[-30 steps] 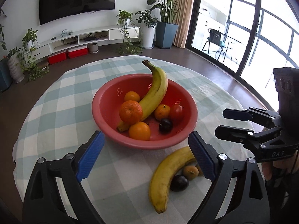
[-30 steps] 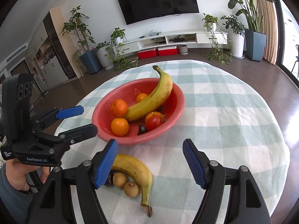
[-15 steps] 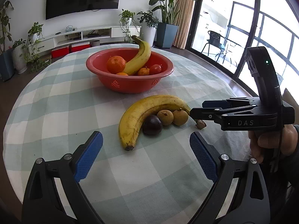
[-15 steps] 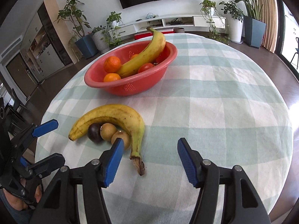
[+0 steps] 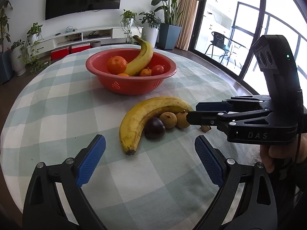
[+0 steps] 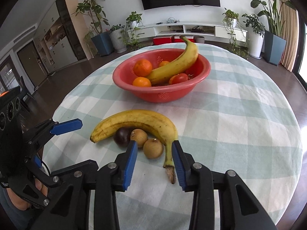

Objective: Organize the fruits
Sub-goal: 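Close the right tool on a small brown round fruit beside the banana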

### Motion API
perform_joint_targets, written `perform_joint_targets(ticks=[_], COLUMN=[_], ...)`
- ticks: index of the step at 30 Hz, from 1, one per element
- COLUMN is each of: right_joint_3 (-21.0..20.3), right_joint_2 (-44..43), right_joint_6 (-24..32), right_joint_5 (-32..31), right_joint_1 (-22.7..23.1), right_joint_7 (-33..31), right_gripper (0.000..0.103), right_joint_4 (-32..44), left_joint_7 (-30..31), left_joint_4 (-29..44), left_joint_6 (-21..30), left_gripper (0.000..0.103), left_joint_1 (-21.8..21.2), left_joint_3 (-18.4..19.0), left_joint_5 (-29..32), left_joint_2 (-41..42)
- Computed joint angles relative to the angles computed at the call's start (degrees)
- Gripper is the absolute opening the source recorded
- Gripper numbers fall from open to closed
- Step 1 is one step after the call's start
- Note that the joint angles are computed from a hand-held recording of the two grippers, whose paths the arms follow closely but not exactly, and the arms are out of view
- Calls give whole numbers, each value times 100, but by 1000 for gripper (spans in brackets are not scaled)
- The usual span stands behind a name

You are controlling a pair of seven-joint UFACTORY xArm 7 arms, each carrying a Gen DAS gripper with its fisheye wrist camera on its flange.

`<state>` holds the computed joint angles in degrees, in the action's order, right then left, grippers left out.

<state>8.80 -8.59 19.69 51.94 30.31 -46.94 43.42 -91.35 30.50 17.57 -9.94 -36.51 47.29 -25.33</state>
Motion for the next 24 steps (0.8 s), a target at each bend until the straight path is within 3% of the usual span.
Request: perform_joint_targets(ticks=[10,16,20,24], right_joint_3=[107,266,307,285], right_joint_2=[110,334,402,496], right_joint_6=[73,15,87,261], right_joint_5=[-411,-1881,-2519,-2739], right_joint_1=[-71,-258,-292,-311], right_joint_7=[354,1577,1963,2049], right_gripper=[30,26,28,28], right_joint_4=[36,218,326,491], left_joint_7=[-37,-13,-17,-19], left_joint_4=[-78,-93,-116,-107], left_joint_6=[-146,-145,-147,-154], left_gripper=[95,95,95,95], left_joint_1=[76,142,167,222], left_joint_3=[-3,-65,-78,-130], left_joint_5=[-31,-105,-159,-174], left_joint_2=[-73,-99,-134,-140])
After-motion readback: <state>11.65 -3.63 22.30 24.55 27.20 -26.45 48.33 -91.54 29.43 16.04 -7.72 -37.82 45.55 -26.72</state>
